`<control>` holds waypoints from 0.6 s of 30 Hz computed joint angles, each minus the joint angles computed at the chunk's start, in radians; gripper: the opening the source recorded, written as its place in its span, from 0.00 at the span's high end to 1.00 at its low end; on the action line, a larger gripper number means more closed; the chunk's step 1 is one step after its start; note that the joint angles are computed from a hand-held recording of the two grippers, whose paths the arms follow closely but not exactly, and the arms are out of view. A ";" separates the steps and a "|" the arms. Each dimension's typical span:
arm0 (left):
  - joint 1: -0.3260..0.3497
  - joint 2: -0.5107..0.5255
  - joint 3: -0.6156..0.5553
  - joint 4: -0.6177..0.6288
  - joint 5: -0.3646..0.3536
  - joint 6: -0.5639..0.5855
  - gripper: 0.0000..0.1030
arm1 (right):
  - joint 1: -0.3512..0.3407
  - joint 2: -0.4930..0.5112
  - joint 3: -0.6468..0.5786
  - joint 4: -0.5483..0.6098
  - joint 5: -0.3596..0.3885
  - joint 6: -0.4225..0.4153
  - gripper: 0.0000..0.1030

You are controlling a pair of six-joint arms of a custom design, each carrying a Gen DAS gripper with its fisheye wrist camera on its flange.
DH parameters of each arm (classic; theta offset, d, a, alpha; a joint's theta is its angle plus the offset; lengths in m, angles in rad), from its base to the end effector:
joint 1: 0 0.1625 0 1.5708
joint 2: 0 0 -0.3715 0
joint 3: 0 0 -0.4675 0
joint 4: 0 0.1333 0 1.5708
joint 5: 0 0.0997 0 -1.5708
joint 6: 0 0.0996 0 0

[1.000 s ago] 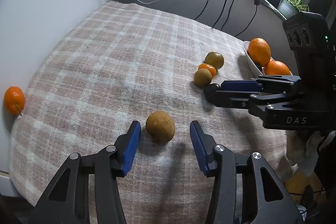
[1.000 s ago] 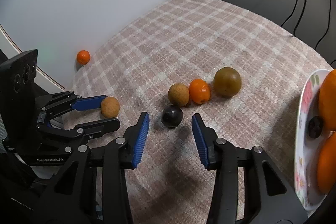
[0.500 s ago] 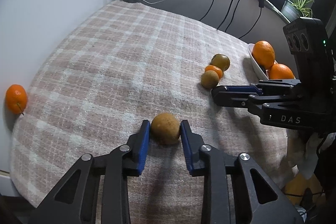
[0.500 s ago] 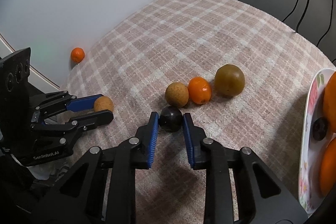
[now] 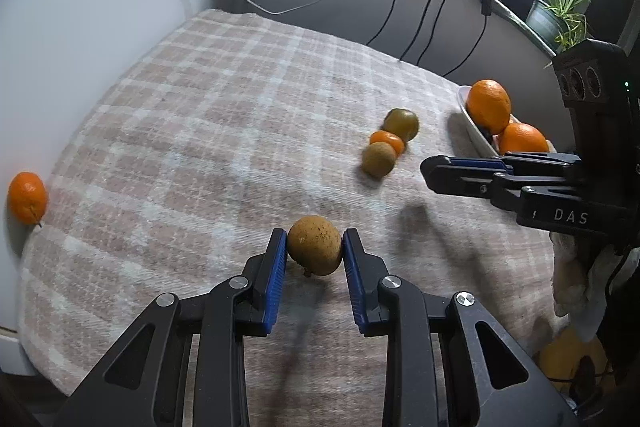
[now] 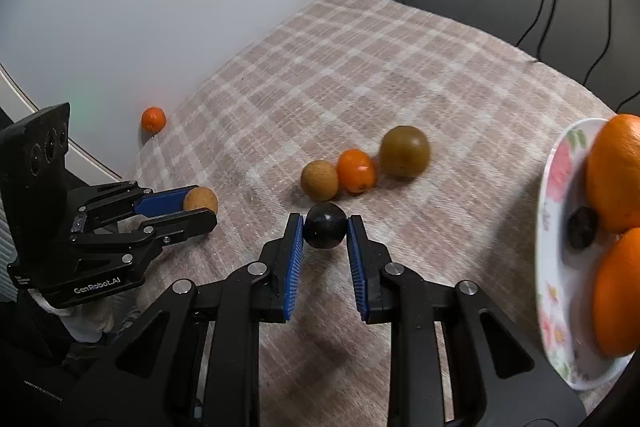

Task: Organize fruits
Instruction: 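Carry the brown fruit with the left gripper while the right carries the plum toward the plate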

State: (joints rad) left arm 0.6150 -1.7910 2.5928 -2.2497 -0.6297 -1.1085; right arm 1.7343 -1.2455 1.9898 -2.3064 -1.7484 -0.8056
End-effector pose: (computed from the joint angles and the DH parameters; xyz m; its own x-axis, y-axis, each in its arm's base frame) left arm -0.1509 -0.3683 0.1186 -0.8410 -0.2725 -0.4675 0.1299 0.7371 -0.6632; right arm 0.2055 -0.5351 0.0989 -0.5551 -0.8236 0.1161 -0.8130 0.5668 0.1334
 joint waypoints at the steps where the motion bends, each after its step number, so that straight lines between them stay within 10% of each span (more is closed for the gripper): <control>1: -0.001 0.007 -0.003 -0.011 0.000 0.009 0.74 | -0.003 -0.006 0.001 -0.001 0.002 -0.001 0.77; 18: 0.025 0.236 -0.109 -0.326 -0.039 0.266 0.74 | -0.067 -0.120 -0.005 -0.039 0.038 0.011 0.77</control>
